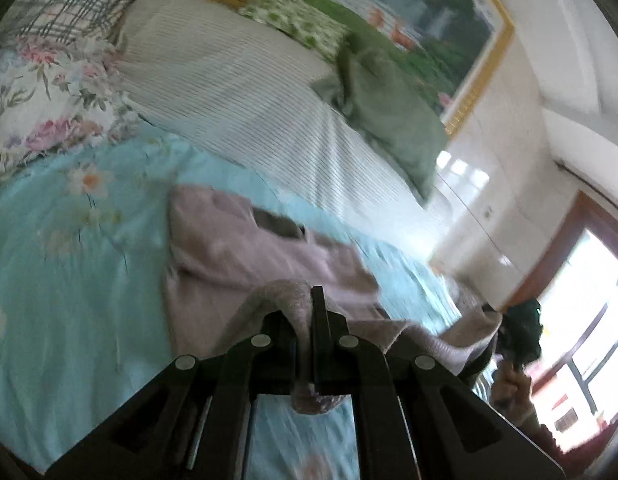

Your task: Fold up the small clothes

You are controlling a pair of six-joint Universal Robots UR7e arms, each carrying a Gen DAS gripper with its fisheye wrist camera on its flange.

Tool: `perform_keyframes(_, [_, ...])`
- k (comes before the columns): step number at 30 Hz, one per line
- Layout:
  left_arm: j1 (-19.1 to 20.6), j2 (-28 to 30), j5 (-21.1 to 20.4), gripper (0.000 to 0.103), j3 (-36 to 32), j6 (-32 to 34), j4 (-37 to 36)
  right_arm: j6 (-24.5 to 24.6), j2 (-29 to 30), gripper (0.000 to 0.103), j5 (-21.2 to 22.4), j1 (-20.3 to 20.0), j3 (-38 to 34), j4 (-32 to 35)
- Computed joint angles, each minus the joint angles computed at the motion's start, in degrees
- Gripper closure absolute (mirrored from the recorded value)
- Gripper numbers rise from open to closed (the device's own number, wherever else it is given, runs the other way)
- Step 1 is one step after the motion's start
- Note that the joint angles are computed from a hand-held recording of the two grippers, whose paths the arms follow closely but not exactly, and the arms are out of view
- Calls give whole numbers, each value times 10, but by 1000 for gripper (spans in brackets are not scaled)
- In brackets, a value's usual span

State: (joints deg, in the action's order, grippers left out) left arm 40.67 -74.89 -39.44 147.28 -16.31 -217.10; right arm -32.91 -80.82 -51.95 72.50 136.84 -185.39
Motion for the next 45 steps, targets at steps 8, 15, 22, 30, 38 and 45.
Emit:
perform_keyframes(8, [172, 61, -70, 100, -211, 82, 90, 138, 149, 96, -184, 90, -213, -36])
perform_keyframes(15, [259, 124, -88, 100, -365, 126, 218, 174, 244, 97, -294, 119, -369, 4])
perform_keyframes(22, [315, 189, -84, 99, -460, 114, 319, 167, 316, 97, -394, 131, -470, 69])
perform_keyframes(30, [326, 162, -135, 41, -413, 80, 318, 194, 299, 55, -406, 120, -436, 5])
perform_keyframes(38, [261, 194, -169, 41, -370, 120, 397, 12, 294, 40, -424, 169, -370, 90])
perform_keyframes(45, [282, 254, -137, 44, -499, 100, 536, -72, 404, 41, -579, 216, -512, 175])
